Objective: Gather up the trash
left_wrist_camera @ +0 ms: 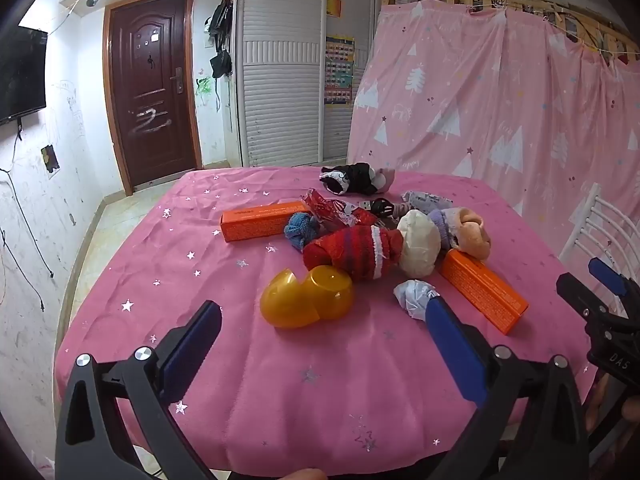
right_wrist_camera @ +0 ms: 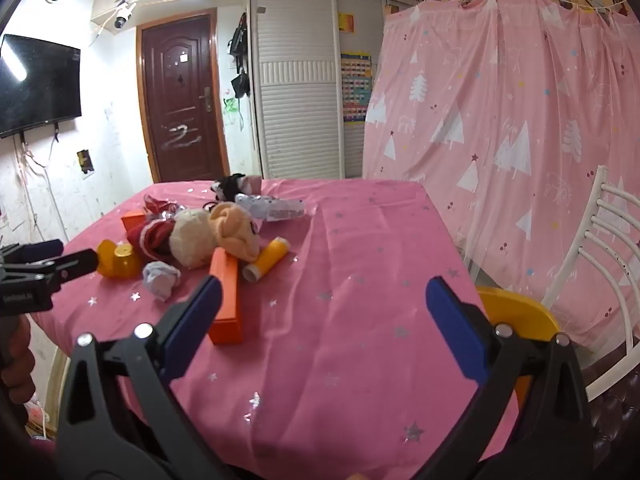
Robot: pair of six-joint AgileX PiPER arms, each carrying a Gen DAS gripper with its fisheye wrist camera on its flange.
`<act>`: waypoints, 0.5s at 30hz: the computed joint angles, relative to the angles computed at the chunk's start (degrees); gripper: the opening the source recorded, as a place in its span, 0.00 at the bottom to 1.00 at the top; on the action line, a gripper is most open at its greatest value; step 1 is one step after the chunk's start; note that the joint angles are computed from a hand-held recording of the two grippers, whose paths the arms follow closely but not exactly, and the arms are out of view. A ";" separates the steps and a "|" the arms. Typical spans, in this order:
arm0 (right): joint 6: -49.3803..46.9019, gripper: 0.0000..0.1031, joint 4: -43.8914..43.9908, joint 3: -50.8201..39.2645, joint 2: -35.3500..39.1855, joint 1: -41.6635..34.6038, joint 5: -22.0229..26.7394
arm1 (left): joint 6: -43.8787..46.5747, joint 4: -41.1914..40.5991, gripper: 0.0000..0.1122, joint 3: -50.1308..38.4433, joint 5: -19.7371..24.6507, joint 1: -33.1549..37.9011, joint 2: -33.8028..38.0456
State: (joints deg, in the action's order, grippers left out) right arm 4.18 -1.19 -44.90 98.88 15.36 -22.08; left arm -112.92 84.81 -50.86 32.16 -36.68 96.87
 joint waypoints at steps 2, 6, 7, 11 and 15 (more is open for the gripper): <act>0.51 0.94 -0.41 -0.03 -0.03 -0.08 0.09 | 0.00 0.00 0.85 0.00 0.00 0.00 0.00; -0.23 0.94 0.40 -0.11 0.01 0.01 0.20 | 0.06 -0.03 0.85 -0.04 -0.01 -0.04 0.05; -0.13 0.94 0.38 -0.14 0.03 0.01 0.23 | -0.02 0.03 0.85 -0.03 0.00 -0.06 0.06; 0.51 0.94 -0.48 -0.06 0.02 -0.06 0.07 | -1.24 0.41 0.85 0.06 0.82 -1.09 0.57; 0.01 0.94 0.02 -0.10 0.09 0.02 0.01 | -0.64 0.02 0.85 -0.05 0.78 -1.01 0.42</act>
State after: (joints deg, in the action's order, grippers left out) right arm 4.19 -1.17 -45.01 98.97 15.38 -22.07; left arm -113.56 84.84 -50.92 32.94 -37.68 97.29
